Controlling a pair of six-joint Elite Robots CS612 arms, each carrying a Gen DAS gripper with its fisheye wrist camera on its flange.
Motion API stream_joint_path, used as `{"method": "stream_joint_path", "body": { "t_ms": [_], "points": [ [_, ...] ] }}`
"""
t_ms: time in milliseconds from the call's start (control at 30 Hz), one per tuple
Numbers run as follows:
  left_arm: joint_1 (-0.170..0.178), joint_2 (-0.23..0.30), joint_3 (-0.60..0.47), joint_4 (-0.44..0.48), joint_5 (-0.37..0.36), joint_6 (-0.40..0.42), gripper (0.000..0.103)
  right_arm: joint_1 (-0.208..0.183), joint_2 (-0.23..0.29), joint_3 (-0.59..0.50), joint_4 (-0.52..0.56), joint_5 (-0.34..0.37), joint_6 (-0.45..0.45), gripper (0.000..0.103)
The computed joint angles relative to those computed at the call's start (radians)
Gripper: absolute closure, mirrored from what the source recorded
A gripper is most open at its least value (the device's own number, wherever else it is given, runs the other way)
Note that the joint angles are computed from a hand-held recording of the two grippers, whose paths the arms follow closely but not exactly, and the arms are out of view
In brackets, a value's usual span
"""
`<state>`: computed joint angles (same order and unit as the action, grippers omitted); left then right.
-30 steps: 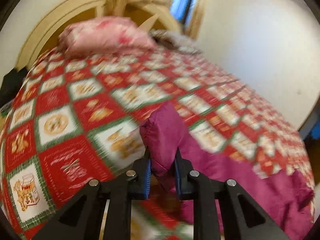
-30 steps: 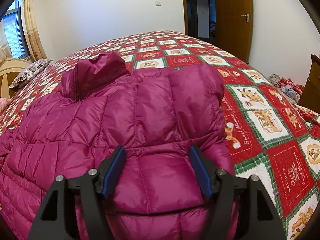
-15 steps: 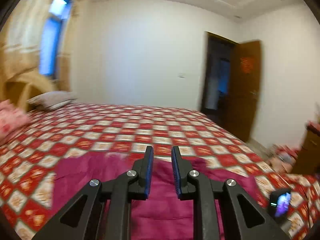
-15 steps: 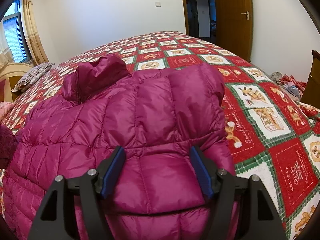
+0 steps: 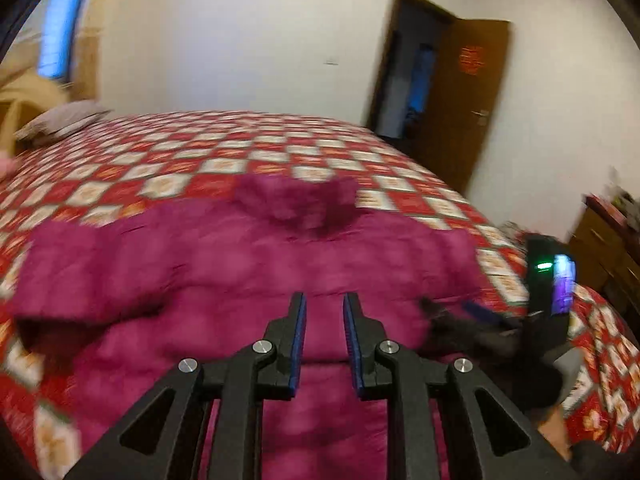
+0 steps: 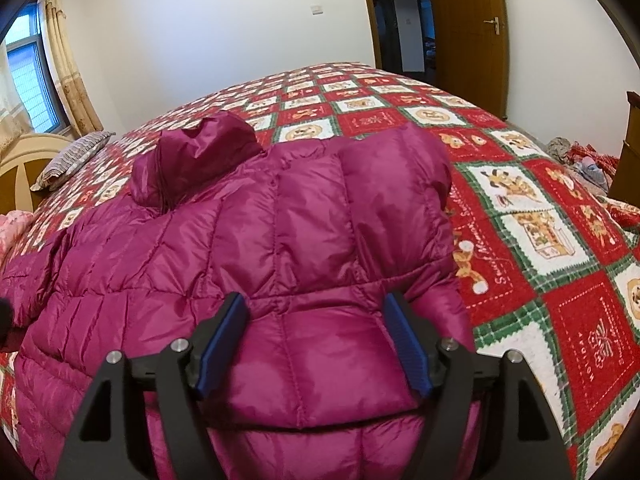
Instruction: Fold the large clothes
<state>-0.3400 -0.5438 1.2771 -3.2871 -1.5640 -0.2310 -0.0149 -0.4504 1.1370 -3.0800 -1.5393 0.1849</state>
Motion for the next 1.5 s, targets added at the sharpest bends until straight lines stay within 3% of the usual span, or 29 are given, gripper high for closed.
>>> {"method": "stream_joint_path", "body": {
  "t_ms": [67, 133, 200, 267, 433, 500, 633, 700, 733, 833, 1133, 1300, 1500],
  "points": [
    [0.012, -0.018, 0.043, -0.017, 0.092, -0.024, 0.074, 0.007, -0.002, -0.009, 0.033, -0.029, -0.017, 0.028],
    [0.019, -0.031, 0.087, -0.053, 0.214, -0.047, 0.046, 0.021, -0.01, -0.015, 0.049, -0.073, -0.048, 0.028],
    [0.026, -0.038, 0.124, -0.105, 0.317, -0.077, 0.033, 0.024, -0.022, -0.005, 0.002, 0.003, -0.056, 0.028],
    [0.038, -0.041, 0.149, -0.128, 0.37, -0.128, 0.03, 0.033, -0.03, -0.012, -0.018, 0.096, -0.061, 0.028],
    [0.058, -0.032, 0.164, -0.092, 0.373, -0.249, 0.029, 0.074, 0.015, -0.145, 0.095, 0.318, -0.093, 0.027],
    [0.059, -0.023, 0.163, -0.07, 0.37, -0.277, 0.029, 0.093, 0.051, -0.221, 0.174, 0.336, -0.114, 0.028],
    [0.074, -0.013, 0.153, -0.012, 0.274, -0.338, 0.029, 0.13, 0.137, -0.391, 0.361, 0.321, -0.129, 0.028],
    [0.078, -0.011, 0.161, -0.048, 0.256, -0.35, 0.029, 0.14, 0.162, -0.441, 0.423, 0.314, -0.146, 0.044],
    [0.078, -0.009, 0.16, -0.054, 0.252, -0.351, 0.028, 0.146, 0.17, -0.456, 0.438, 0.312, -0.169, 0.067],
    [0.073, -0.003, 0.154, -0.06, 0.26, -0.341, 0.025, 0.148, 0.148, -0.416, 0.415, 0.338, -0.208, 0.085],
    [0.074, 0.002, 0.152, -0.064, 0.258, -0.336, 0.023, 0.104, -0.016, -0.154, 0.061, 0.413, -0.117, 0.089],
    [0.072, 0.003, 0.145, -0.043, 0.274, -0.329, 0.023, 0.066, -0.09, -0.019, -0.046, 0.366, -0.081, 0.089],
    [0.071, 0.002, 0.14, -0.019, 0.286, -0.321, 0.023, 0.024, -0.133, 0.108, -0.07, 0.258, -0.059, 0.089]
  ]
}}
